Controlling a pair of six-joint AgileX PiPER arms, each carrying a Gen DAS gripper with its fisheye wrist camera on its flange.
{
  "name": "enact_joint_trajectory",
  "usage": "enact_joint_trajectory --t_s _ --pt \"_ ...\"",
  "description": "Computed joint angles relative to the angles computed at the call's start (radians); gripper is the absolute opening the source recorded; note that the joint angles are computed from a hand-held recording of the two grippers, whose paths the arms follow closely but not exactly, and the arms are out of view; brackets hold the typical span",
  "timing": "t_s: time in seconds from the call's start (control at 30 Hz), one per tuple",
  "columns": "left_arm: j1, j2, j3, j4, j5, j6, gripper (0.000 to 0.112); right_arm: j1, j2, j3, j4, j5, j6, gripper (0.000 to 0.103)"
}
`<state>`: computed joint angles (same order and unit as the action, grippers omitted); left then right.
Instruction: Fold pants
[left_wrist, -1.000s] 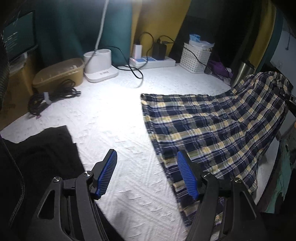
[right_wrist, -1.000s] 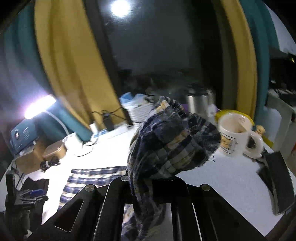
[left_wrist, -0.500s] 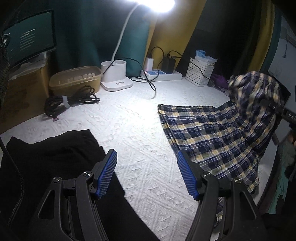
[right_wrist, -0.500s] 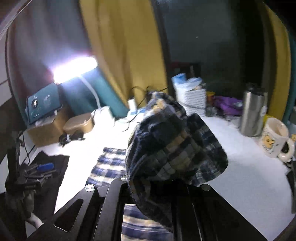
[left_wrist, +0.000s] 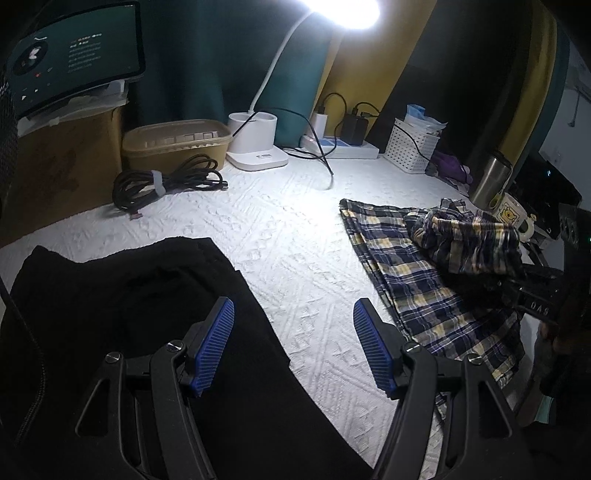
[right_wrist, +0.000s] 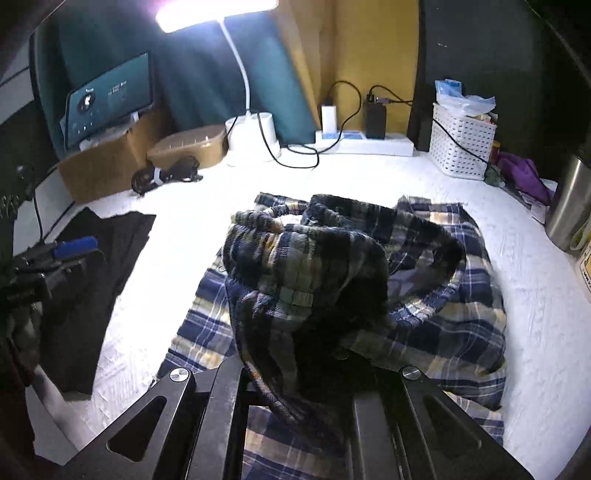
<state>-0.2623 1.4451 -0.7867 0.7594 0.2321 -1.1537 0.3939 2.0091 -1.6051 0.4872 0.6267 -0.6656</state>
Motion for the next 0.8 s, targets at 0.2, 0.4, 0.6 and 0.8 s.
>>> enact_joint_trajectory --t_s 0.2,0.4,0.6,0.8 --pt "-0.023 -0.002 -0.016 -0.005 0.026 0.006 0.067 0.007 -0.022 0.043 0.02 0.029 -0.076 0.052" --pt "-0.085 0.008 -0.073 0.017 0.105 -0.018 0.067 -0.013 -0.084 0.132 0.155 0.06 -0.265 0.086" --pt "-0.163 0.067 -0.176 0.011 0.196 -0.004 0.067 -0.125 -0.137 0.174 0.309 0.101 -0.425 0.086" --pt "-0.194 0.209 -0.333 -0.072 0.209 0.116 0.067 -0.245 -0.106 0.111 0.368 0.144 -0.453 0.086"
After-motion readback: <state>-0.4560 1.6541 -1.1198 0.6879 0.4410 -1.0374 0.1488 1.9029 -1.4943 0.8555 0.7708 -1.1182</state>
